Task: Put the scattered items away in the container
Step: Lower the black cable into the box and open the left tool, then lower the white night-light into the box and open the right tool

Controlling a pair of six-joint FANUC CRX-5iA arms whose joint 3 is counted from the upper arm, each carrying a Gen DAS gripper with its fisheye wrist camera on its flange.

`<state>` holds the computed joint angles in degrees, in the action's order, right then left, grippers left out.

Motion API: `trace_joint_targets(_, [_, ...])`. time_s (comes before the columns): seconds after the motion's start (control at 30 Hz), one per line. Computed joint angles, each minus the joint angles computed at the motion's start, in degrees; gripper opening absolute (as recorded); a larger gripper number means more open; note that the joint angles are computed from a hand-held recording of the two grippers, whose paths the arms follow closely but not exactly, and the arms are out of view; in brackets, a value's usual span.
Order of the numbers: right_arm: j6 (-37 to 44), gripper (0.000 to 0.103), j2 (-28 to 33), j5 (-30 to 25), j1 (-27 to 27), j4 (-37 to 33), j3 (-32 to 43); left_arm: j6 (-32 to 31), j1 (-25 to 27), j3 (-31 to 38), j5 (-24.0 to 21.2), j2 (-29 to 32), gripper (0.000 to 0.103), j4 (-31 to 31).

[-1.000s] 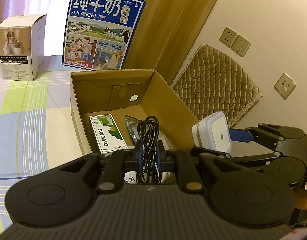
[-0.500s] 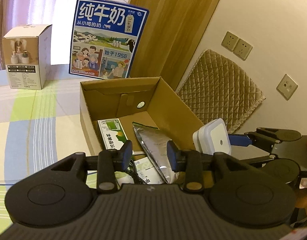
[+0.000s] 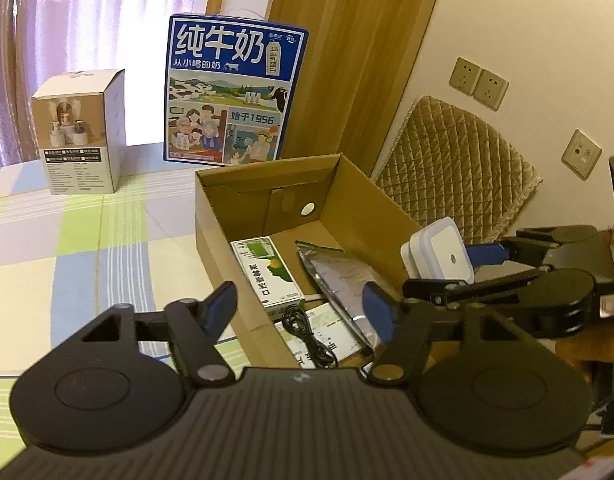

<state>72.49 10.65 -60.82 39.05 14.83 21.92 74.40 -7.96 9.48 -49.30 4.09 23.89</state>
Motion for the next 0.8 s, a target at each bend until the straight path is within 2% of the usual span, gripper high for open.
trace_joint_targets(0.03, [0.05, 0.062, 0.13, -0.07, 0.04, -0.13, 0.18, 0.05, 0.05, -0.20, 0.08, -0.20, 0.069, -0.28])
trace_joint_targets(0.1, [0.05, 0.063, 0.38, -0.15, 0.12, -0.22, 0.49, 0.09, 0.21, -1.10, 0.70, -0.78, 0.084, -0.32])
trace_joint_targets(0.17, [0.02, 0.063, 0.65, -0.17, 0.17, -0.33, 0.83, -0.67, 0.37, -2.06, 1.47, -1.26, 0.090, 0.20])
trace_joint_targets(0.3, [0.35, 0.066, 0.16, 1.95, 0.17, -0.81, 0.15, -0.47, 0.53, -2.34, 1.59, -1.53, 0.093, -0.12])
trace_joint_targets(0.33, [-0.68, 0.076, -0.02, 2.43, 0.38, 0.22, -0.42, -0.26, 0.55, -2.44, 1.75, -1.66, 0.094, -0.35])
trace_joint_targets(0.37, [-1.24, 0.080, -0.33, 3.00, 0.44, 0.59, -0.94, 0.04, 0.53, -2.45, 1.91, -1.78, 0.096, -0.77])
trace_joint_targets(0.6, [-1.49, 0.083, -1.44, 2.00, 0.59, 0.38, -1.90, 2.05, 0.58, -3.42, 2.80, -3.30, 0.101, -3.27])
trace_joint_targets(0.8, [-3.43, 0.094, -3.71, 1.53, 1.34, 1.08, -4.20, 4.63, 0.52, -4.99, 2.56, -5.51, 0.101, -5.07])
